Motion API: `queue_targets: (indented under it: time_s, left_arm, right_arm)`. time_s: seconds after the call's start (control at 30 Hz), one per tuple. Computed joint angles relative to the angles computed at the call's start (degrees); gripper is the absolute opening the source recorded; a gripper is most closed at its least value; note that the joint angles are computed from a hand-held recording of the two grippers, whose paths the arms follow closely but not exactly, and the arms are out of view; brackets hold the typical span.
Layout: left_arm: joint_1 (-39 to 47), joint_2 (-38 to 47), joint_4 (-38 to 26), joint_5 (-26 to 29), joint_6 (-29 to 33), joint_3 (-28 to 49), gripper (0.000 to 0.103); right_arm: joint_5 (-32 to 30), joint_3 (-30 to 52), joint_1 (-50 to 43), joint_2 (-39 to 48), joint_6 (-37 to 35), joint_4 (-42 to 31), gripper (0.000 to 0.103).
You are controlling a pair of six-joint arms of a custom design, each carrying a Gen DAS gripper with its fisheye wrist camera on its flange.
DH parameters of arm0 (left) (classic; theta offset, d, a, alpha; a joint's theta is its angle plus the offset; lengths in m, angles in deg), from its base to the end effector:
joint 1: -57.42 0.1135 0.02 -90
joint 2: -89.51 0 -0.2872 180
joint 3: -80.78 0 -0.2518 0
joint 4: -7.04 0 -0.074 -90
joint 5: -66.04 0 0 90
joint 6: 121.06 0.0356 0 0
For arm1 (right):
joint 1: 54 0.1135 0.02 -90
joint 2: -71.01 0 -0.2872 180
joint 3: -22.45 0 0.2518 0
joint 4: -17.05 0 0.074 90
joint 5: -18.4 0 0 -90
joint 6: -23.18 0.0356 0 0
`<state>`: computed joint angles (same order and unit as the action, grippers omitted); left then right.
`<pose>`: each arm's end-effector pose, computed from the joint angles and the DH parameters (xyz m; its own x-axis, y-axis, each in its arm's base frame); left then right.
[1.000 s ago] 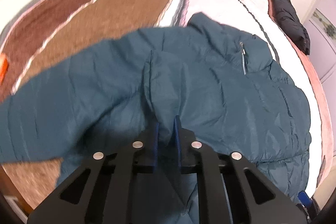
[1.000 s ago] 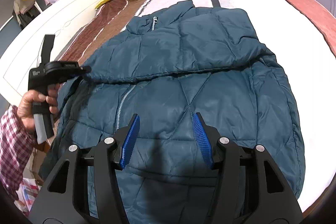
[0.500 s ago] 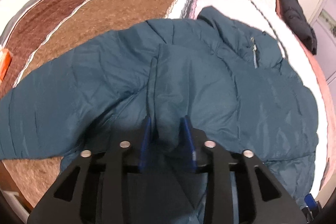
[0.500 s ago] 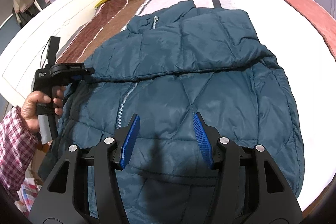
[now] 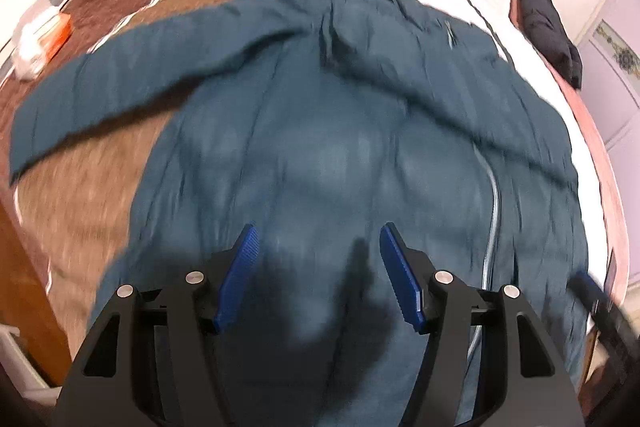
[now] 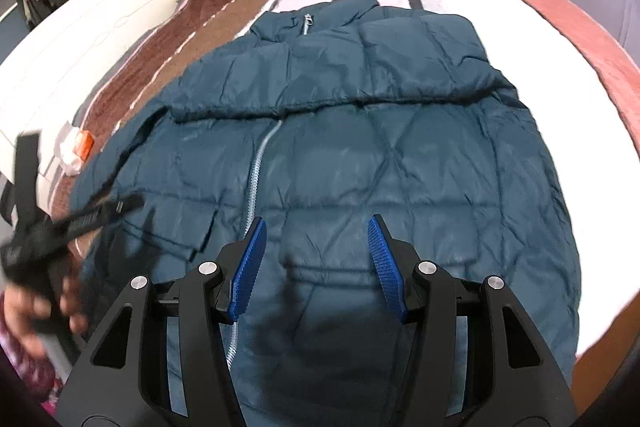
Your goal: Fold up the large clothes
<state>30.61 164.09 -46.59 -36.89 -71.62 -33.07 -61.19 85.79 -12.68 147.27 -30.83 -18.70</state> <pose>0.2210 -0.1028 0.2574 -0.8240 -0.2937 -0.4845 -0.2498 0.9559 -0.1545 0.2064 0.1729 0.2543 -0.7853 0.0792 -0.6141 -0.1215 0.9528 0.2783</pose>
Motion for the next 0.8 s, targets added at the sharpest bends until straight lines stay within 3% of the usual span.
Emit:
queue_targets:
  time_s: [0.23, 0.33, 0.57, 0.8]
  left_arm:
    - [-6.19, -5.15, -5.36, -5.74, -6.44, -2.01, 0.063]
    - [-7.07, -7.46, -6.09, -6.15, -8.65, -3.13, 0.075]
    - [-6.84, -10.05, -7.33, -4.18, -11.29, -5.13, 0.075]
    - [-8.79, -12.47, -10.54, -8.22, -13.6, -4.74, 0.075]
  right_arm:
    - [-0.3, -2.43, 0.23, -2.75, 3.63, -0.5, 0.061]
    - [0.32, -2.28, 1.48, -3.38, 3.85, -1.13, 0.063]
    - [1.6, -1.05, 4.43, -3.3, 3.56, -2.12, 0.066]
    - [2.47, 0.82, 6.97, -1.62, 3.15, -3.42, 0.067]
